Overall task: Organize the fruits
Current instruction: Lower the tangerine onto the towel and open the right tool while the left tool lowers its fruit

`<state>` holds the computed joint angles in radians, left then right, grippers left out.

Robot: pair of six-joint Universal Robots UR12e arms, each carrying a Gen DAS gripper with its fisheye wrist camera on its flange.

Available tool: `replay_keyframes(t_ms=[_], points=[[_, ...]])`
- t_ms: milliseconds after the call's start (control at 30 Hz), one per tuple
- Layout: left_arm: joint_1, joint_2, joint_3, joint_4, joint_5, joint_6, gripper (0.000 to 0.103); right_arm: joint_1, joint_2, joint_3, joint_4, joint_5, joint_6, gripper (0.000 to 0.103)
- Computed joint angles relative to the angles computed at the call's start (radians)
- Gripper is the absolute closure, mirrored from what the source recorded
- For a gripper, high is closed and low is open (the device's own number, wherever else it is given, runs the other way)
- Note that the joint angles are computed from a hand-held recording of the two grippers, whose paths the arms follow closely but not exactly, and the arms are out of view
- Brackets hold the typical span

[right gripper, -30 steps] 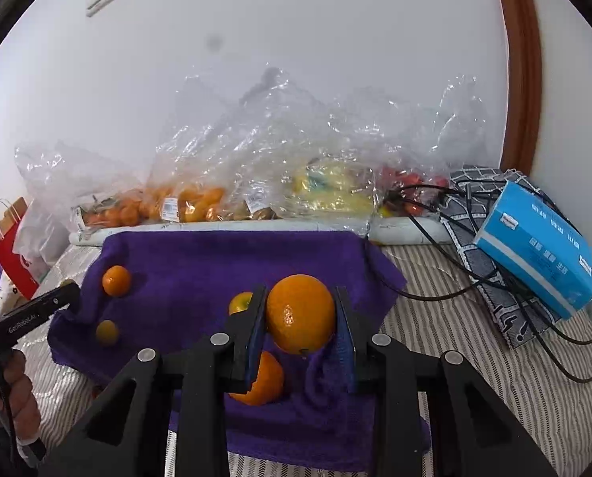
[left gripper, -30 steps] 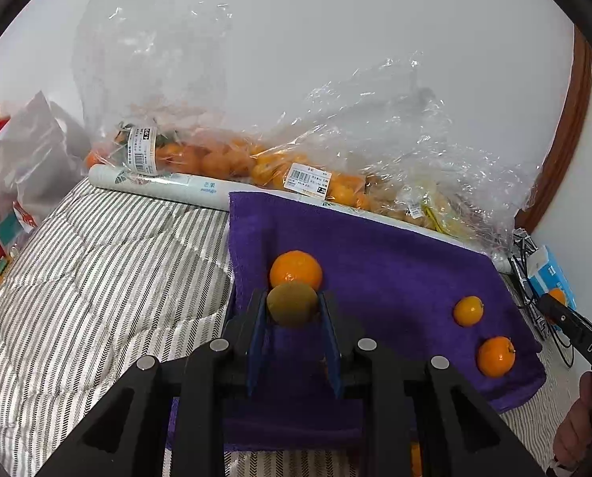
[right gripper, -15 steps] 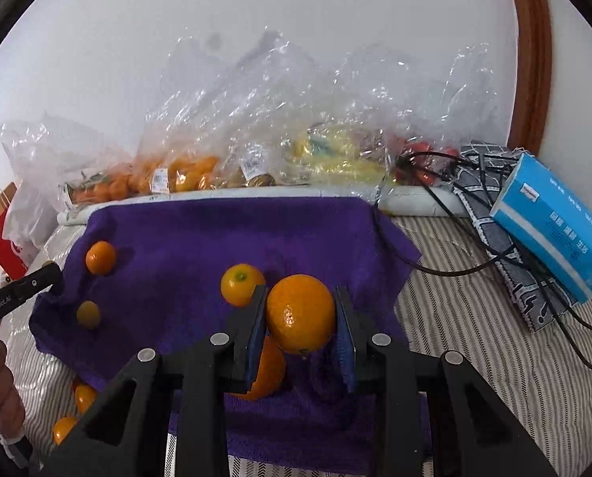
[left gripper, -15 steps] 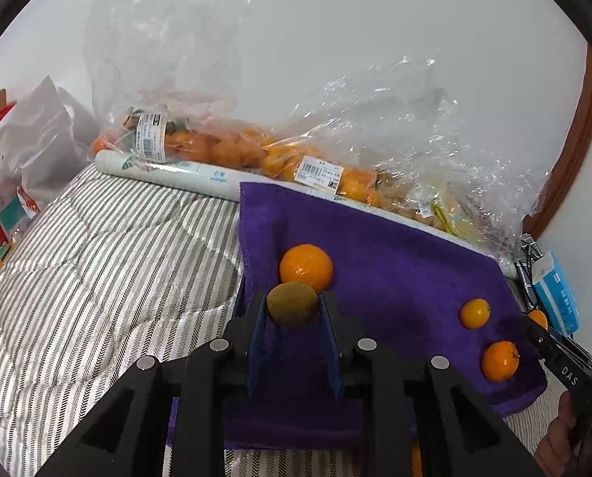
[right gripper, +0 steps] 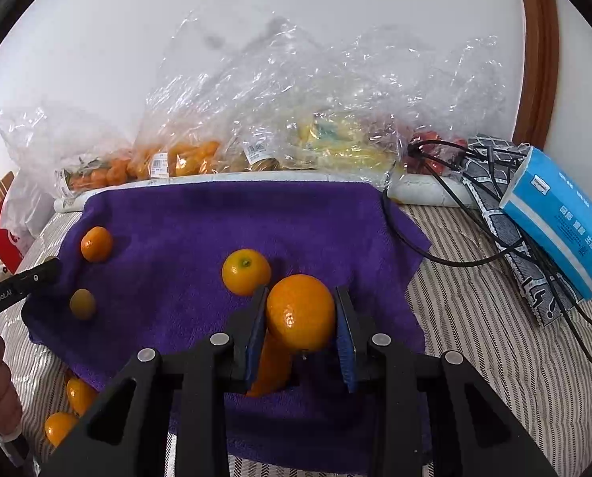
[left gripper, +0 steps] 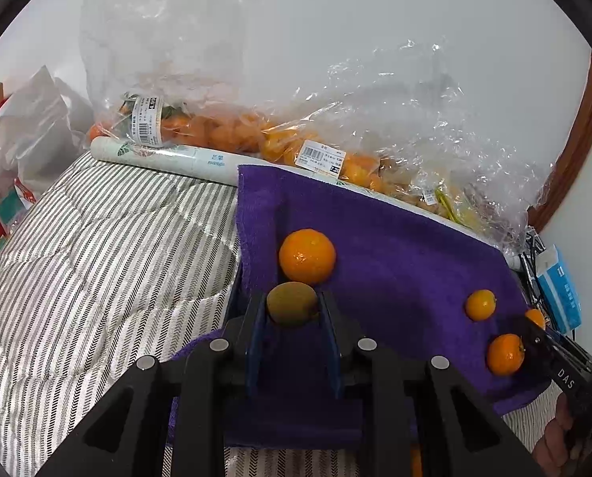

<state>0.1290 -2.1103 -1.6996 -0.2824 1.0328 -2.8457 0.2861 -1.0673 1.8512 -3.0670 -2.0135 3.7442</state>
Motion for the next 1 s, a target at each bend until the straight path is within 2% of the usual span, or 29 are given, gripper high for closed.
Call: replay_keyframes(t_ms=[1000], points=[[-0.011, 0.000, 0.007, -0.053, 0.019, 0.052, 0.078, 0.002, 0.000, -0.004, 0.010, -0.003, -0.005, 0.070]])
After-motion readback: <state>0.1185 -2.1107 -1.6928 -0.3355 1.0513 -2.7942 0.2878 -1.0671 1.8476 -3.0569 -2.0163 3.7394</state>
